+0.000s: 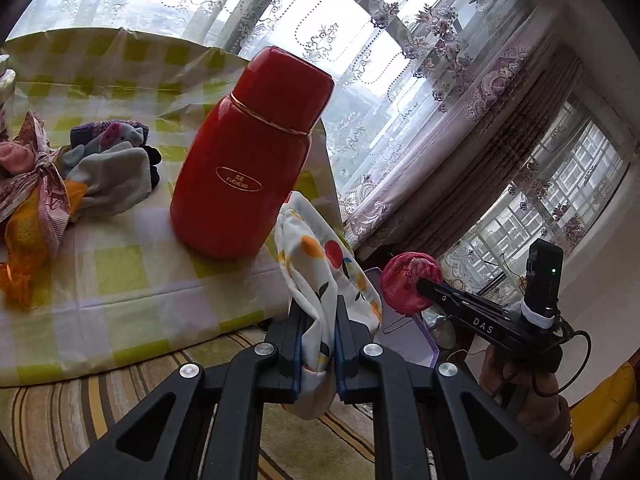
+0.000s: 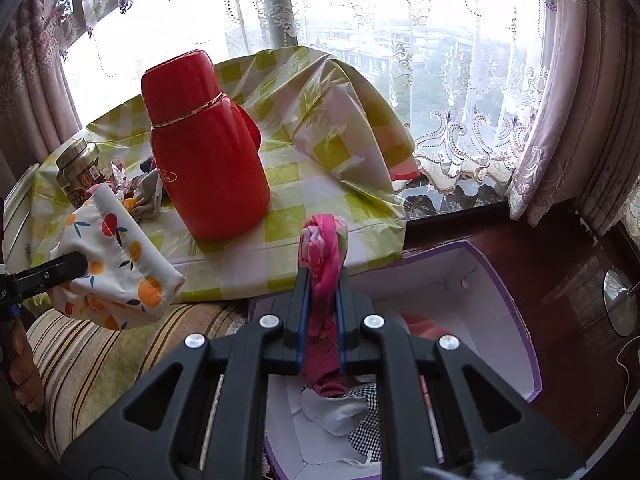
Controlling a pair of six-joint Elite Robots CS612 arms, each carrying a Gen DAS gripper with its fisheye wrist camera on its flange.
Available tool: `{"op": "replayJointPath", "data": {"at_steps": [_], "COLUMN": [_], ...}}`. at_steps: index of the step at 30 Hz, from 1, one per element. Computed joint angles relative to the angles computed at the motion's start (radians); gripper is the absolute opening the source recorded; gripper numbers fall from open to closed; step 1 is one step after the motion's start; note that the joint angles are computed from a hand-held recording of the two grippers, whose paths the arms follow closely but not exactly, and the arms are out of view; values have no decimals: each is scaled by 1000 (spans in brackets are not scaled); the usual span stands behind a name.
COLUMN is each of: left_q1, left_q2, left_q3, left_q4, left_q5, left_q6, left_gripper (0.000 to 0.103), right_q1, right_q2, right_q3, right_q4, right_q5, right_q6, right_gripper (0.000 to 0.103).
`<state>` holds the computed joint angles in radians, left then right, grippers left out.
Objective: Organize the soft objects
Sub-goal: 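Carry both held items over the white box and open both tools to drop them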
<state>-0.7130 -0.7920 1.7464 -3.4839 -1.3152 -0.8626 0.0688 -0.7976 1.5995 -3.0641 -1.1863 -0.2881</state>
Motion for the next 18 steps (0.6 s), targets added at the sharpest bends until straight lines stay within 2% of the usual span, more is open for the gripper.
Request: {"op": "replayJointPath", "data": {"at_steps": [11,14,15,16,18], "left_q1": [-18,-13,-11,-10,-16], "left_q2": [54,77,86,91,93], "left_q3": [-150,-197,-213,-230,-244], "left_q4": [136,180,203,244,301], "left_q5": [-170,-260,-294,-315,-312], "left_q6": [101,110,114,125,141], "left_gripper": [13,21,30,43,59], "right_q1": [-45,-54,-57,-60,-66], "right_q2": [-9,-11,-12,-12,-13], "right_q3": [11,14,15,16,17], "right_q4": [-28,-35,-37,-39,-41], "right_q5": [-17,-20,-20,-21,-23], "right_q6": [38,52,57,61,68], "right_gripper": [14,14,14,14,14]}}
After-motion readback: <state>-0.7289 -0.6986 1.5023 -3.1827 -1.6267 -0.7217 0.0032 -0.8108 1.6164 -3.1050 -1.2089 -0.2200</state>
